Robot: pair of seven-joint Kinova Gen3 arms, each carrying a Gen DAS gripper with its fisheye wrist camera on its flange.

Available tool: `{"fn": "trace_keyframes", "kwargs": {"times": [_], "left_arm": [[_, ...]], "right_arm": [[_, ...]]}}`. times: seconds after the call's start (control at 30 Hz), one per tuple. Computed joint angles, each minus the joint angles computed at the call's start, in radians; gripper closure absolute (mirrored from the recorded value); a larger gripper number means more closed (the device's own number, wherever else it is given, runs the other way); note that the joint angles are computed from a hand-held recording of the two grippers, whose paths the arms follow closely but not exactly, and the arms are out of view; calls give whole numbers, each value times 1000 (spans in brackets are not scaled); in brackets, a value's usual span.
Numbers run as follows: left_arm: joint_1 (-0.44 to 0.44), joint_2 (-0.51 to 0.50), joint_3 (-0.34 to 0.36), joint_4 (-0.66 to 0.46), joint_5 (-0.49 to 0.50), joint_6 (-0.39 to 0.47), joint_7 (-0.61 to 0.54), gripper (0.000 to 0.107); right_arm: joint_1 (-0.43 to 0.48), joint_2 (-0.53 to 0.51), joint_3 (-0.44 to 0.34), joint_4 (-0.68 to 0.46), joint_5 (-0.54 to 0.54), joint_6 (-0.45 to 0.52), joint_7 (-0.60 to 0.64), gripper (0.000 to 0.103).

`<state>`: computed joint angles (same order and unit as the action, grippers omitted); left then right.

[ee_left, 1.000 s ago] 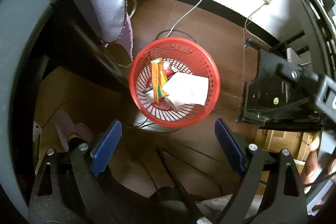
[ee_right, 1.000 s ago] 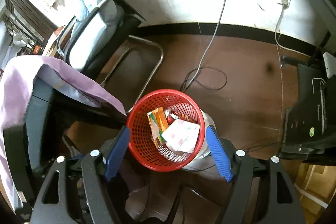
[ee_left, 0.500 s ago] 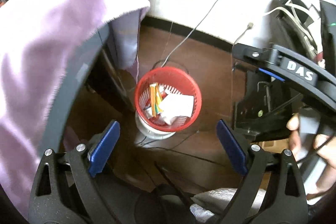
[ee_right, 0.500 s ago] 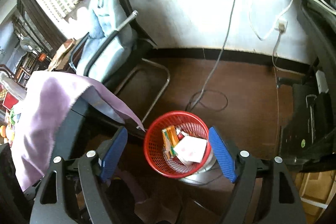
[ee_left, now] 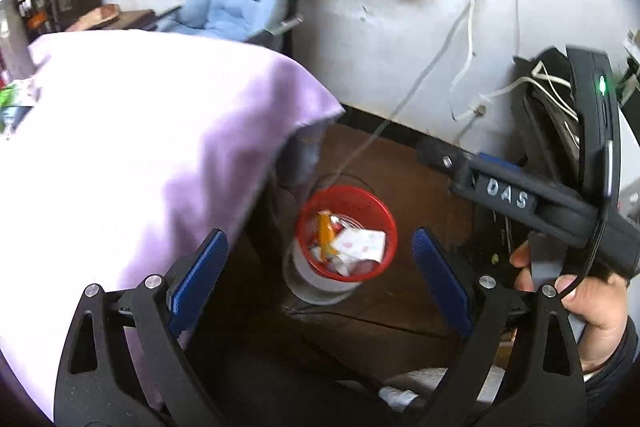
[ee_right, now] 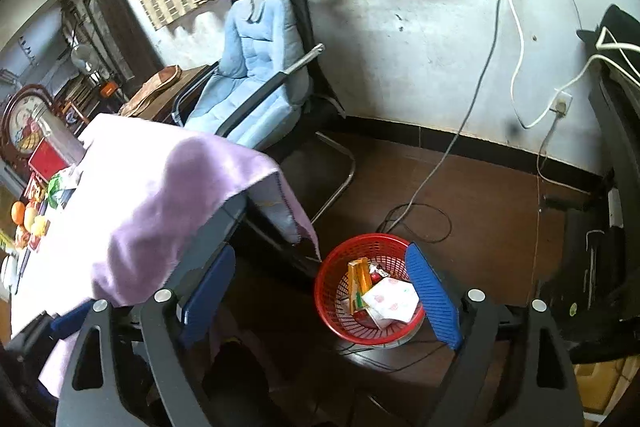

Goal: Collect trash
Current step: 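Move both open tools back over the table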

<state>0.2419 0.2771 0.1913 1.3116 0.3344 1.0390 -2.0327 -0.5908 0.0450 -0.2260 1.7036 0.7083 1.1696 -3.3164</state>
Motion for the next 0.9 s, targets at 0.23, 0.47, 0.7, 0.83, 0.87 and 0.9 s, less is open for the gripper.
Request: {"fn": "trace_keyframes", "kwargs": {"times": [0.23,0.47,0.7,0.83,0.87,0.9], "left_arm": [[-58,-26,-33,-44,4,5,23,17],[-138,0,-48,-170,40,113,17,17],[-192,28,-66,-267,42,146,38,17],[-231,65,-72,-356,53,167,66,17],[-248,84,-72,-396,60,184,74,17],[-260,94,-71,-417,65,191,81,17]], "right_arm": [[-40,55,-1,-107,-3,51,71,17],[-95,117,29,-259,6,97,205,15],[-121,186,69,-442,-11,81,388,13],[-126,259,95,-622,-47,83,549,13],[-124,279,97,-668,-52,72,590,12],[-133,302,118,-714,-71,73,627,12]]}}
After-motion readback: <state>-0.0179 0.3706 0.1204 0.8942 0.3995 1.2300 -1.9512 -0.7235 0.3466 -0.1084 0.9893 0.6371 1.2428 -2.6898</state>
